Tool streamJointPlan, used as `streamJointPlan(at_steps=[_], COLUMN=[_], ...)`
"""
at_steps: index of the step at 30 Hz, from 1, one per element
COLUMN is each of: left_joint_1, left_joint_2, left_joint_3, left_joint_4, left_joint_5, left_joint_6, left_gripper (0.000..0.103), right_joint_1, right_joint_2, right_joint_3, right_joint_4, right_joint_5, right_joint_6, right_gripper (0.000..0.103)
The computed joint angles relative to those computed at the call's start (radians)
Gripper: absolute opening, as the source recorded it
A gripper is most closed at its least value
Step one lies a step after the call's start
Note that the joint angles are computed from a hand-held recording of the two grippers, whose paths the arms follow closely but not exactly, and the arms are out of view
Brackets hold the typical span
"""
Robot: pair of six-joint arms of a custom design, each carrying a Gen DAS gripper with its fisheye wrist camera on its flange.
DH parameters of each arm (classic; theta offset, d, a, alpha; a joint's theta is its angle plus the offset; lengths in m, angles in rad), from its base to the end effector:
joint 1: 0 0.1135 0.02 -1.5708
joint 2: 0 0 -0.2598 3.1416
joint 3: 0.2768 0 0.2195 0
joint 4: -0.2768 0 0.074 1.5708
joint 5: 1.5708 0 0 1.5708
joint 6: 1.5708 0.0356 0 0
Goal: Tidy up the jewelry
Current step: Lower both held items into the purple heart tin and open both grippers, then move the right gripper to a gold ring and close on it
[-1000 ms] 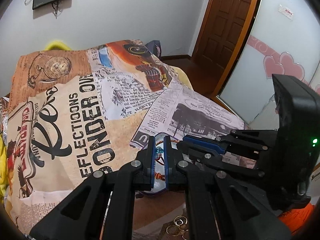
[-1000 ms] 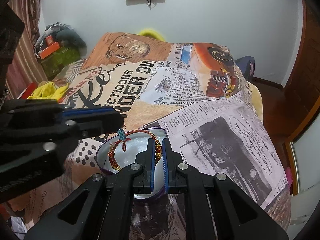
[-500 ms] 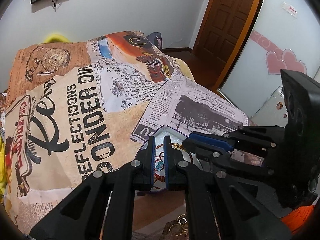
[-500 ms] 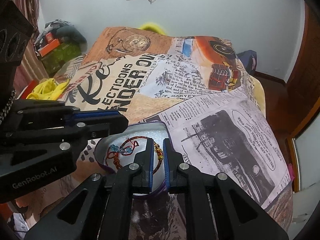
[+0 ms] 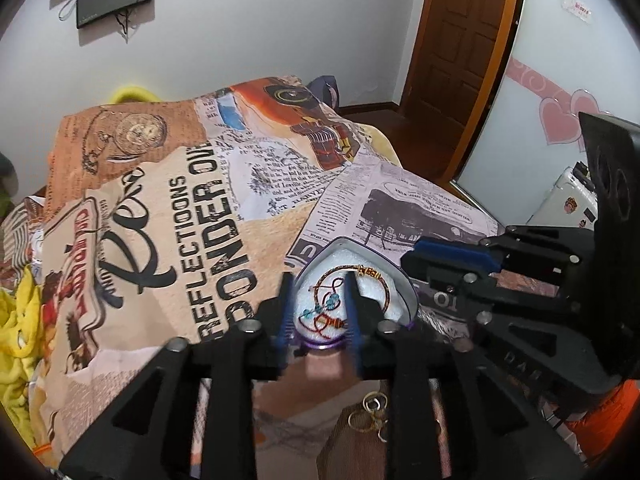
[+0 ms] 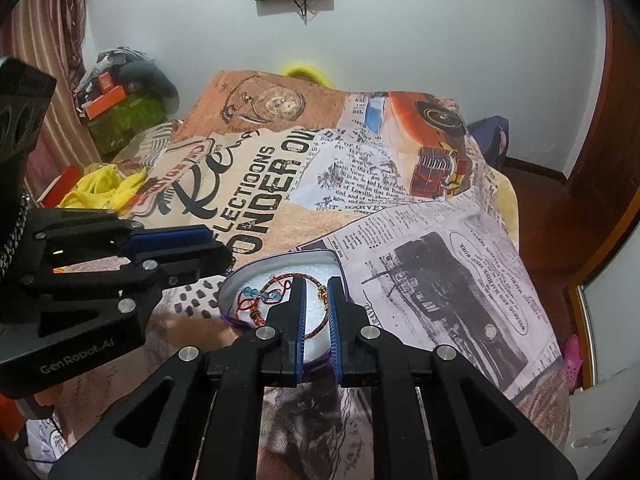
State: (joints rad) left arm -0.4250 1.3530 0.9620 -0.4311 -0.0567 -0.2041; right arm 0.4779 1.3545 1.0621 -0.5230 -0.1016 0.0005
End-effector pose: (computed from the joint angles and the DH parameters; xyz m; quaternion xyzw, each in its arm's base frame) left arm 0.2345 -0.1039 0.2619 0.0923 0.9258 -0.0880 0.3557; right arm 0.2281 0.1222 0.2842 -0.2377 0.8976 0.1331 0.3466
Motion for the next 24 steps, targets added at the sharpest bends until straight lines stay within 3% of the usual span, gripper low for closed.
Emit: streamJointPlan(at_steps=[3,5,7,24], left_joint_1=[-0.018,-0.027,-0.040,-0.176], left_joint_2=[-0.054,-0.081,-0.109,-0.268], left_joint_3=[-0.014,-0.014,-0.018,-0.085], left_joint_4=[-0.022,-0.048,-0.069,-0.205], left_joint_5=[-0.031,-0.042,-0.058,-0.164], left_joint_6=[-0.012,-0.019,-0.030,-0.140], left_gripper=[0.037,0.039,0.039,0.044], right_joint_1=[0.004,0.008,0.012,0.048], right_joint_2=[-0.029,-0.056,-0.087,-0.250], right_joint_3=[-0.004,-0.014,-0.027,-0.097], right_joint_4=[-0.014,-0.018,-0.017,-0.097], right_joint_5=[0.008,0.018,0.028,0.059], right_joint_6=[0.004,0.009,0.015,0.038], right_gripper=[0.019,0.038,0.042,0.042])
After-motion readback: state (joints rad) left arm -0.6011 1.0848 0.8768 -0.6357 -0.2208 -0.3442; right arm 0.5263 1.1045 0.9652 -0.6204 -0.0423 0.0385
